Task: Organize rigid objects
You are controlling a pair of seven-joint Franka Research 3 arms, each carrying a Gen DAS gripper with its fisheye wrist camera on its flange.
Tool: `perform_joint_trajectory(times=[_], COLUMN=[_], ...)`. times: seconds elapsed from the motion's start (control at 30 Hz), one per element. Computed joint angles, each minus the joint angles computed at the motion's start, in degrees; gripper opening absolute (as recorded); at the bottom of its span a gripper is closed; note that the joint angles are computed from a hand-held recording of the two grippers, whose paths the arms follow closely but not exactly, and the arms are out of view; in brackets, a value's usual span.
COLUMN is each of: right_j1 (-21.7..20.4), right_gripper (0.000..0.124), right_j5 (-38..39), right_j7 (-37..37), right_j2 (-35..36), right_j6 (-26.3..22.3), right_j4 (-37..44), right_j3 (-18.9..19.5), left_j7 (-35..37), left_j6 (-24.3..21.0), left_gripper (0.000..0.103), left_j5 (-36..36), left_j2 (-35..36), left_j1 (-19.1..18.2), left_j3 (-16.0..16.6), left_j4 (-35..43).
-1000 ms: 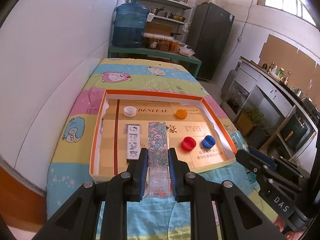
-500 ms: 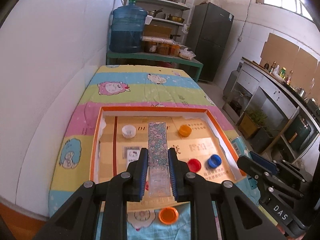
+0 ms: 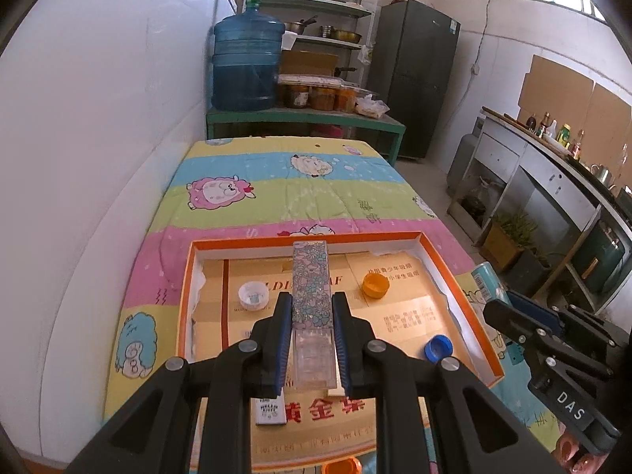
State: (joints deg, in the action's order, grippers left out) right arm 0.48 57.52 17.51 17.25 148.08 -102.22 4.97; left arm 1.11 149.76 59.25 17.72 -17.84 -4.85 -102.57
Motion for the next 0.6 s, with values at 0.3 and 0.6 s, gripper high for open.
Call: perform_joint_trajectory(times=[0.3, 0.6], right_j1=[0.5, 0.7], right_gripper=[0.022, 0.022], right_j5=[-7.8, -17.5], right_j7=[7.7, 17.1], right_j2=[7.6, 16.3], right_j6=[-1.3, -4.0], right_j4=[9.7, 21.3], right_j3=[0.0, 0.9], left_j7=[10.2, 19.9], left_j6=[0.9, 0.0], left_gripper=[0.021, 0.021], left_j5=[-8.4, -18.8], left_j2=[6.1, 12.7], left_j1=[1.5, 1.8], left_j3=[0.2, 0.9], left_j4=[7.1, 14.8])
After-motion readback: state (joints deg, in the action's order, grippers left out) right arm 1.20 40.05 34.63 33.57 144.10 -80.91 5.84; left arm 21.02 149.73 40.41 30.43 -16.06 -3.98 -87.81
